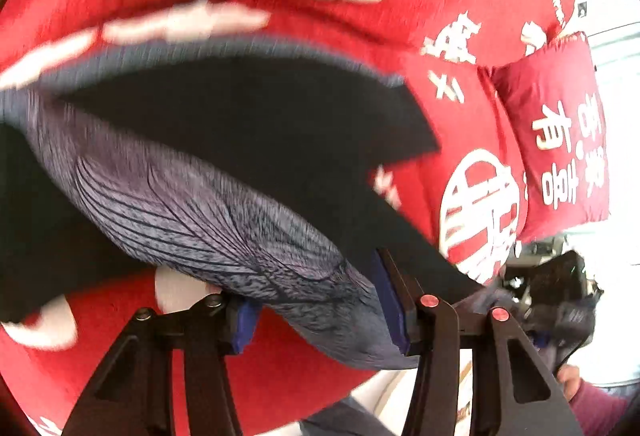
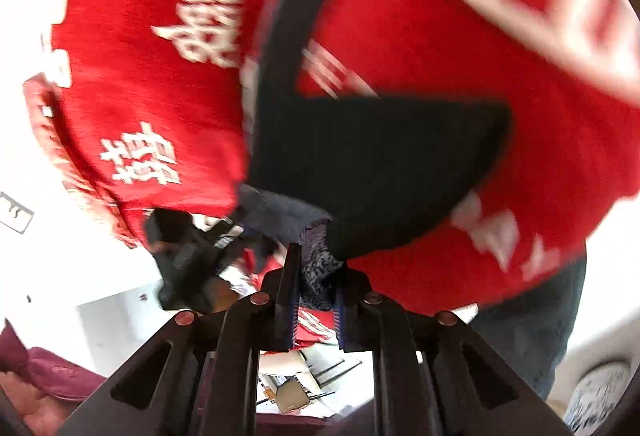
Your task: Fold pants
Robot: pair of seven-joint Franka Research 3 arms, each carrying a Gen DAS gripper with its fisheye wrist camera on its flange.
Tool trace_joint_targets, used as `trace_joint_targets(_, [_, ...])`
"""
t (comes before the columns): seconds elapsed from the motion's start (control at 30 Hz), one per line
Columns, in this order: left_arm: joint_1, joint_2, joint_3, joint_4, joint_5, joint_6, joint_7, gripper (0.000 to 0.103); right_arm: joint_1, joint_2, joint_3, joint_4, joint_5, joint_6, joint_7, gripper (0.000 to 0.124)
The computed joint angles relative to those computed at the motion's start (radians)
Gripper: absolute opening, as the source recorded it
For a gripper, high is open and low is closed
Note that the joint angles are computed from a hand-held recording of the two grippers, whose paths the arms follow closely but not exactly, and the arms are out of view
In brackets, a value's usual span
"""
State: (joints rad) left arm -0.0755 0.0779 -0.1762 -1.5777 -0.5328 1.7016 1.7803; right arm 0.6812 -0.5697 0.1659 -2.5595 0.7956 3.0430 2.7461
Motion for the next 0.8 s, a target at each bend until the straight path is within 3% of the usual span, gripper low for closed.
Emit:
trace_joint_targets(0.13, [-0.048,0.167,-0.033,0.231,0.097,0.061,-0.098,0.055,0.071,0.020,-0.259,0.065,0.033,-0.075,-0.293,0.015])
trace_joint_targets(0.17, [-0.059,0.211,-0.040,0.292,0.138,0.061,-0.123,0.065,0.097,0.042,-0.330,0.092,0.069,-0.096,-0.374,0.015])
trace_joint_targets(0.23, [-0.082,0.312,-0.052,0.438,0.211,0.051,-0.172,0.070,0.128,0.089,-0.448,0.148,0.141,-0.158,-0.517,0.016])
trace_joint_targets(0.3, [-0.090,0.388,-0.065,0.568,0.253,0.011,-0.192,0.070,0.109,0.165,-0.512,0.223,0.162,-0.245,-0.580,0.019])
trace_joint_targets(0.37, [-0.091,0.425,-0.075,0.649,0.278,-0.002,-0.189,0.070,0.050,0.257,-0.539,0.312,0.105,-0.384,-0.563,0.022])
trace_joint_targets(0.4, [-0.088,0.437,-0.079,0.681,0.285,-0.006,-0.186,0.070,0.029,0.292,-0.547,0.349,0.084,-0.442,-0.564,0.035])
trace_joint_targets(0.43, [-0.086,0.443,-0.079,0.705,0.295,-0.006,-0.187,0.070,0.009,0.307,-0.541,0.370,0.061,-0.471,-0.563,0.058])
trace_joint_targets(0.47, [-0.085,0.447,-0.077,0.719,0.306,-0.008,-0.191,0.075,-0.008,0.339,-0.538,0.405,0.050,-0.483,-0.576,0.069])
trace_joint_targets(0.5, [-0.086,0.439,-0.070,0.708,0.323,0.000,-0.200,0.088,-0.028,0.352,-0.523,0.426,0.015,-0.479,-0.574,0.078])
trace_joint_targets(0.67, [-0.109,0.363,-0.027,0.529,0.479,0.030,-0.237,0.090,-0.145,0.314,-0.407,0.409,-0.200,-0.501,-0.441,0.078])
trace_joint_targets(0.8, [-0.097,0.277,-0.021,0.342,0.521,0.066,-0.302,0.090,-0.256,0.193,-0.276,0.265,-0.334,-0.595,-0.196,0.064])
